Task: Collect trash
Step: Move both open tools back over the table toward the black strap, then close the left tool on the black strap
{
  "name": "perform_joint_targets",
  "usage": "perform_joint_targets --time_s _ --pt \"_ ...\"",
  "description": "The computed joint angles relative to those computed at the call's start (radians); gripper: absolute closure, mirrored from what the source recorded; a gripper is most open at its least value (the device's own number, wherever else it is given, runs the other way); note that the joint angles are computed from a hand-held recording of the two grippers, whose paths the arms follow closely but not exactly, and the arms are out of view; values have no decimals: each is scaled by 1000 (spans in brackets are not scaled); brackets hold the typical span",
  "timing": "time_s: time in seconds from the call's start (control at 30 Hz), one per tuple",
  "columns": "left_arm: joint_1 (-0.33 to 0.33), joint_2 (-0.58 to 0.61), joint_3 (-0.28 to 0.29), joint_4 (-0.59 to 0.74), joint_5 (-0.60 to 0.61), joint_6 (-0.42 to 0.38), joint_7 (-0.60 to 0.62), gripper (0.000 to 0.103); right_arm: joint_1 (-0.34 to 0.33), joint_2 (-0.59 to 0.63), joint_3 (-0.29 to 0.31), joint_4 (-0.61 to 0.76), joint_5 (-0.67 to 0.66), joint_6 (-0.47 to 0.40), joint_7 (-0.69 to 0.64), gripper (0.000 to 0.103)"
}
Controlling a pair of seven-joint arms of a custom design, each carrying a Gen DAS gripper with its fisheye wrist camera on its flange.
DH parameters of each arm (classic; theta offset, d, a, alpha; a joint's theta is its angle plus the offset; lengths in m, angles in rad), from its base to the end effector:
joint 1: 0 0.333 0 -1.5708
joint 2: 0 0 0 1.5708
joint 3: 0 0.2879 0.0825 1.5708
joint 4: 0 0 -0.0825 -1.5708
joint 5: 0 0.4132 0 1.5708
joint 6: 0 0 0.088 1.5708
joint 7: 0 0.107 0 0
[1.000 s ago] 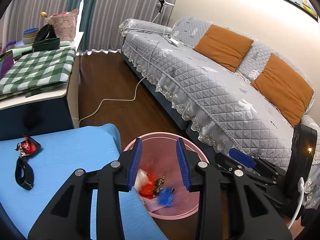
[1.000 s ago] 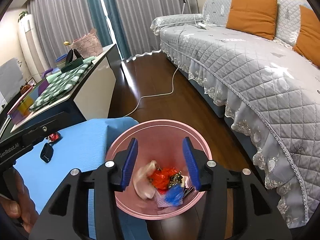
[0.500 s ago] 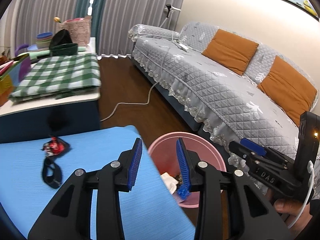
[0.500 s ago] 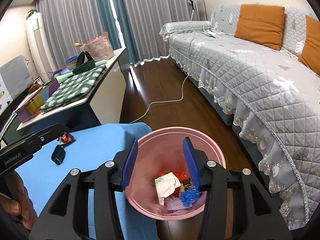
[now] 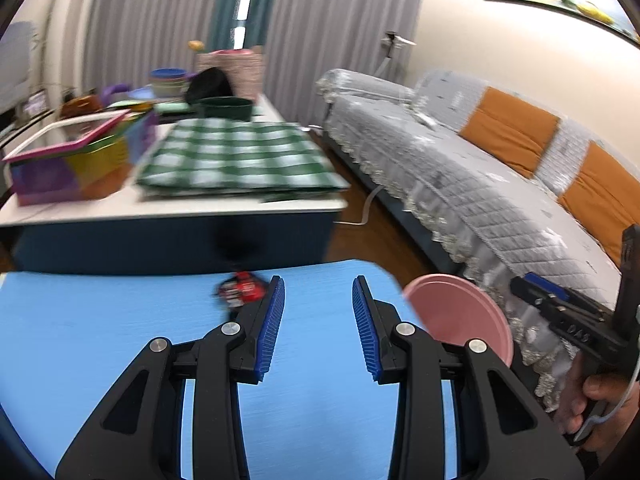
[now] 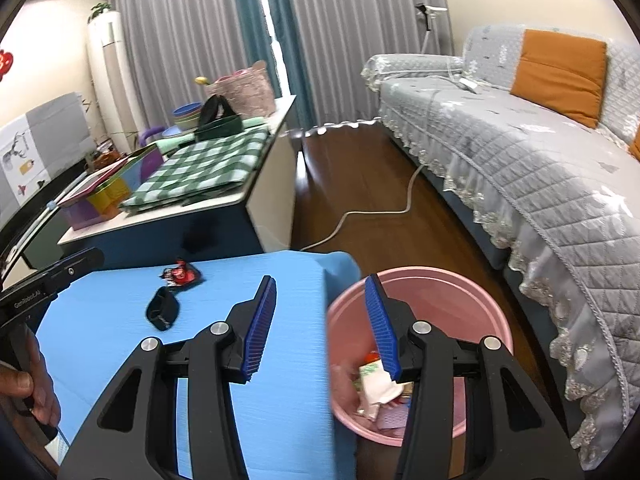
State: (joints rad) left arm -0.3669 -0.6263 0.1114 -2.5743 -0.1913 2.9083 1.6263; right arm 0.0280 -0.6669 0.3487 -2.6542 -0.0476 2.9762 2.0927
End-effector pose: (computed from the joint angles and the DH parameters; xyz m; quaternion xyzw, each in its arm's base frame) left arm 0.4408 -0.0986 0.5463 -0.5825 0.6667 -0.4129 0.2137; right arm 0.4081 0.1739 0.5151 -0.6049 0.6434 -0.2668 0.3861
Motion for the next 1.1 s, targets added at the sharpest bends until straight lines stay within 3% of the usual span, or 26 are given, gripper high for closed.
perform_joint_targets --time_s 0.3,0.67,0.73,0.87,1.1 --pt "92 -27 32 -59 23 -16 2 68 -2 129 65 96 -35 37 19 79" --pt "26 89 94 -49 -61 14 93 68 -16 244 98 172 -126 43 80 82" --pt "14 121 88 -34 -82 15 110 66 -17 260 97 179 -143 42 95 82" --pt "21 185 51 -6 -106 21 127 45 -13 292 88 197 -179 39 117 82" --pt "71 272 -8 35 -134 7 121 44 14 347 52 226 -224 34 146 81"
